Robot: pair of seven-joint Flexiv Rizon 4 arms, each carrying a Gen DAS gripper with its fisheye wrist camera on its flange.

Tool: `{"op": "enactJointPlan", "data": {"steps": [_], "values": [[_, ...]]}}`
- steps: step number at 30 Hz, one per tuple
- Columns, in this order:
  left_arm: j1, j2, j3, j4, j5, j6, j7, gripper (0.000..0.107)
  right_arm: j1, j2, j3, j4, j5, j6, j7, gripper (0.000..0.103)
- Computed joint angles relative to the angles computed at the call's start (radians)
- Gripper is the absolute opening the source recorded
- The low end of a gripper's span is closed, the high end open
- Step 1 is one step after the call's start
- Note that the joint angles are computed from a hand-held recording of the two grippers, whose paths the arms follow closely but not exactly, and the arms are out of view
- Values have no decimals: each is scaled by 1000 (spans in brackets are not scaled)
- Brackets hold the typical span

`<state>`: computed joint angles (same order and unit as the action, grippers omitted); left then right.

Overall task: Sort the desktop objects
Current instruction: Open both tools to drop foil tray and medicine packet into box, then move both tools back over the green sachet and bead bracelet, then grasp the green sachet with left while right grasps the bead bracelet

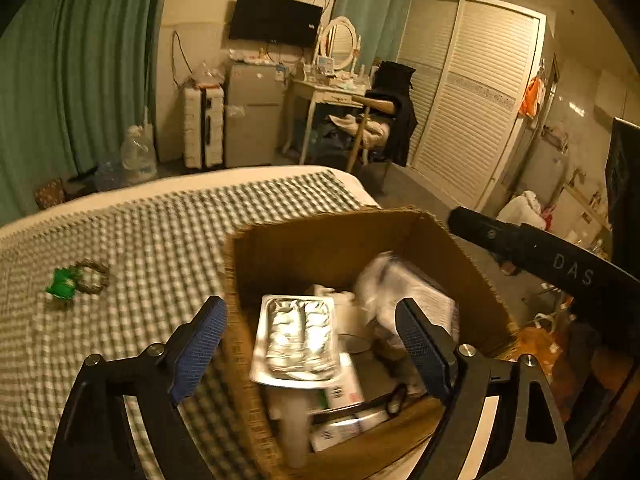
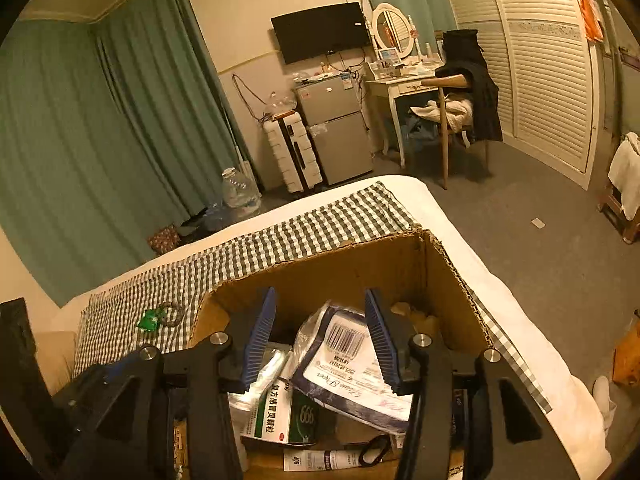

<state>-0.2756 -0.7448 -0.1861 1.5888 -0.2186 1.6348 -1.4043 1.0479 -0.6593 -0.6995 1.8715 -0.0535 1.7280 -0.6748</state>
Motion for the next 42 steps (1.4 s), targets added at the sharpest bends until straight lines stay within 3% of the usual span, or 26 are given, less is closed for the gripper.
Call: {"op": "enactJointPlan", "data": {"steps": [2, 5, 10, 12, 14, 18, 20, 22, 24, 27, 30, 32, 38, 42], "values": [[-23, 27, 60, 44, 4, 46, -27, 99, 43, -4, -31, 18, 9, 9, 3, 47], [35, 70, 42, 131, 18, 114, -37, 99, 92, -9, -63, 25, 13, 4, -11, 47], [-32, 138, 221, 248, -33, 188, -106, 101, 138, -27, -59, -16, -12, -8, -33, 47], [-12, 163, 236, 303, -38, 221, -115, 101, 155, -38, -55, -37, -24, -17, -35, 47], [4, 180, 249, 349, -50, 253, -123, 101, 155, -51, -31, -66, -39, -20, -35, 47], [81, 203, 223, 429, -62, 294, -150, 101, 116, -82, 67, -143, -69, -11, -35, 65], [118, 201, 213, 455, -62, 304, -161, 101, 98, -105, 109, -179, -76, 3, -36, 67], [104, 179, 248, 462, -88, 315, -159, 101, 79, -139, 144, -233, -86, 1, -37, 67], [106, 145, 265, 458, -102, 338, -152, 101, 73, -190, 158, -294, -92, -4, -31, 68], [180, 96, 216, 441, -77, 328, -150, 101, 68, -268, 172, -371, -97, -12, -9, 74], [220, 43, 190, 405, -71, 300, -153, 101, 102, -355, 112, -426, -90, -39, 33, 85], [229, -6, 184, 359, -70, 285, -153, 101, 106, -407, 84, -468, -106, -72, 60, 87], [245, -142, 171, 174, -93, 224, -155, 101, 0, -509, 133, -667, -195, -220, 159, 87], [199, -237, 228, 18, -143, 182, -170, 101, -79, -605, 154, -882, -253, -346, 230, 87]]}}
